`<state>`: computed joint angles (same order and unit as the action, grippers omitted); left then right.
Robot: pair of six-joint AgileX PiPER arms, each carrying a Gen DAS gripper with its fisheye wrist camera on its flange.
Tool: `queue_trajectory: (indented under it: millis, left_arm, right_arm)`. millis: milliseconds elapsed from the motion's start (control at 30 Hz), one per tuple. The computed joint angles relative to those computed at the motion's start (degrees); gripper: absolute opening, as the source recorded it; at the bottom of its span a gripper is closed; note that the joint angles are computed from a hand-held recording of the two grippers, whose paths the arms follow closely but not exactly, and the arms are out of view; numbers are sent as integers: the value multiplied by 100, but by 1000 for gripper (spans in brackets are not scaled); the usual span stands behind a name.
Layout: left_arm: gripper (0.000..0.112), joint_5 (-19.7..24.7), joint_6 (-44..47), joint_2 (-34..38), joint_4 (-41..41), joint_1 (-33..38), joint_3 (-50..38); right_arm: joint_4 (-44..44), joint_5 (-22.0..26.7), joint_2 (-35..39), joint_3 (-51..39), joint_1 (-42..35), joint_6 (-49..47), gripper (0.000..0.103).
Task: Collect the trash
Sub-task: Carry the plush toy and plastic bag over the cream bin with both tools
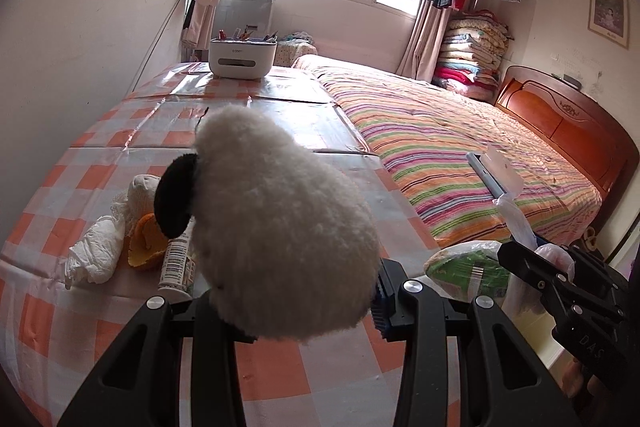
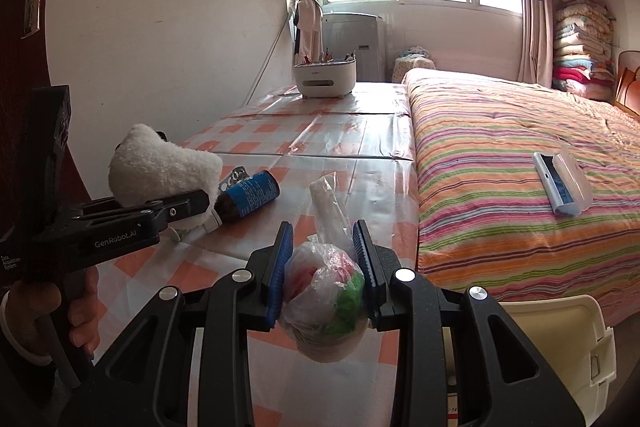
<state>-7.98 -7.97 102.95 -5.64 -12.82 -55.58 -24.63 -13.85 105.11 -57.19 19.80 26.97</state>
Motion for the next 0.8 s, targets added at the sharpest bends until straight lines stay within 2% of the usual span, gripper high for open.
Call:
queue_trajectory:
  millis: [133, 233, 667, 800]
  left_arm:
    - [39, -19, 665, 43, -638, -240, -49]
    - [39, -25, 782, 94, -735, -344, -70]
    - [39, 25, 292, 209, -274, -804, -250]
    - [39, 69, -176, 273, 179, -966, -333]
  right_arm:
    - [-18, -75, -57, 129, -193, 34, 30]
    - [-129, -136, -86, 210, -316, 154, 30]
    - [247, -401, -299, 554, -698, -148, 30]
    - [169, -496, -366, 673, -933, -5, 30]
